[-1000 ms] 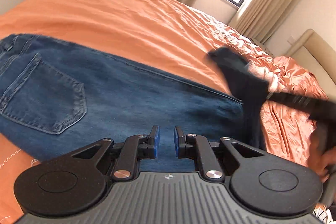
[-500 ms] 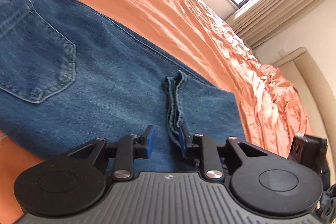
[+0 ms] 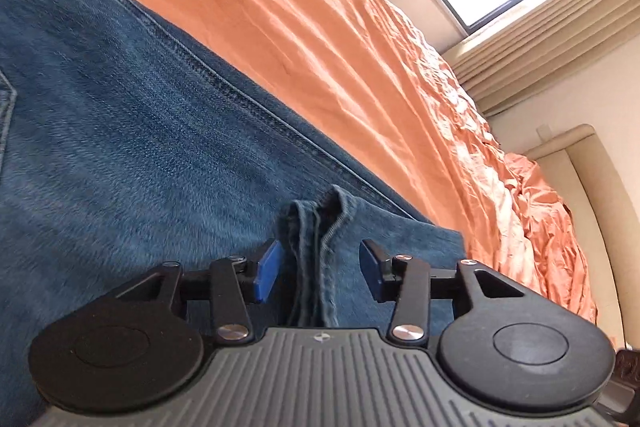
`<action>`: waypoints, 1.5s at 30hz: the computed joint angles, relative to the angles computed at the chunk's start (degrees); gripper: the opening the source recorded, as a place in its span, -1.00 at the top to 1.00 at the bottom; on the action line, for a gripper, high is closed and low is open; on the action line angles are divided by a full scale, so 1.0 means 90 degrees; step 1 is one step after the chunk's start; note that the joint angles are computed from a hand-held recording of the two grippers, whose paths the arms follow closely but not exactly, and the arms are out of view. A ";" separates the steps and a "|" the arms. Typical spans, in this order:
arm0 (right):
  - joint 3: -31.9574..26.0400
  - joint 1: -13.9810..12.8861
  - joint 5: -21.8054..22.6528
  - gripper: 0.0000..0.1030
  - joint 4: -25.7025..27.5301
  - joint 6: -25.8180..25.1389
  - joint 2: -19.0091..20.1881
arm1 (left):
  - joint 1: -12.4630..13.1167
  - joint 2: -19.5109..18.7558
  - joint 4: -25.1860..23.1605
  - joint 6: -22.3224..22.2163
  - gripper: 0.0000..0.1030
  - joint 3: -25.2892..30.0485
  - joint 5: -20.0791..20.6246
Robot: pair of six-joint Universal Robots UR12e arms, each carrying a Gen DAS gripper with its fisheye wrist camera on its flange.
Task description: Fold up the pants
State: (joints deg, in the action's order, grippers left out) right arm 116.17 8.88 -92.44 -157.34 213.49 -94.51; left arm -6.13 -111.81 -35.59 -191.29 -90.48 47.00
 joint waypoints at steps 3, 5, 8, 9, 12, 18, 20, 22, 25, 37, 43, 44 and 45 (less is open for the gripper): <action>0.0259 -0.0205 0.0086 0.03 -0.0101 0.0124 -0.0192 | -0.0016 -0.0102 0.0259 -0.0170 0.18 0.0013 -0.0036; 0.0436 -0.0296 -0.0017 0.04 -0.0256 0.0124 -0.0297 | -0.0064 -0.0072 0.0521 -0.0200 0.62 -0.0032 0.0174; 0.0648 -0.0382 -0.0237 0.05 -0.0443 0.0081 -0.0448 | -0.0134 0.0048 0.1008 -0.0025 0.88 -0.0123 0.0365; 0.0703 -0.0419 -0.0293 0.08 -0.0486 0.0045 -0.0478 | -0.0140 0.0097 0.1133 0.0070 0.90 -0.0142 0.0336; 0.0786 -0.0543 -0.0257 0.53 -0.0525 -0.0137 -0.0583 | -0.0190 0.0231 0.1480 0.0508 0.91 -0.0090 0.0356; 0.0707 -0.0677 -0.0186 0.88 -0.0643 -0.0422 -0.0533 | -0.0336 0.0294 0.0714 0.1618 0.91 0.0334 0.1144; 0.0588 -0.0651 -0.0307 0.87 -0.0635 -0.0662 -0.0388 | -0.0394 0.0186 0.0358 0.1693 0.92 0.0417 0.1621; 0.0459 -0.0616 -0.0565 0.87 -0.0688 -0.1000 -0.0186 | -0.0442 0.0057 0.0552 0.1603 1.00 0.0390 0.2084; 0.0203 -0.0662 -0.0783 0.88 -0.0701 -0.1349 0.0147 | -0.0367 -0.0104 0.0400 0.1250 1.00 0.0477 0.2074; -0.0344 -0.0892 -0.0445 1.00 -0.0488 -0.1558 0.1019 | -0.0136 0.0119 0.0254 0.1353 1.00 0.0258 0.0910; -0.0069 -0.0808 -0.0393 1.00 -0.0565 -0.1642 0.0544 | -0.0334 0.0380 0.0021 0.1926 1.00 0.0094 0.1074; 0.0041 -0.0772 -0.0387 1.00 -0.0535 -0.1651 0.0380 | -0.0353 0.0458 -0.0028 0.2029 0.98 0.0017 0.1126; 0.0159 -0.0728 -0.0378 1.00 -0.0512 -0.1644 0.0211 | -0.0374 0.0541 -0.0049 0.2114 0.98 -0.0074 0.1193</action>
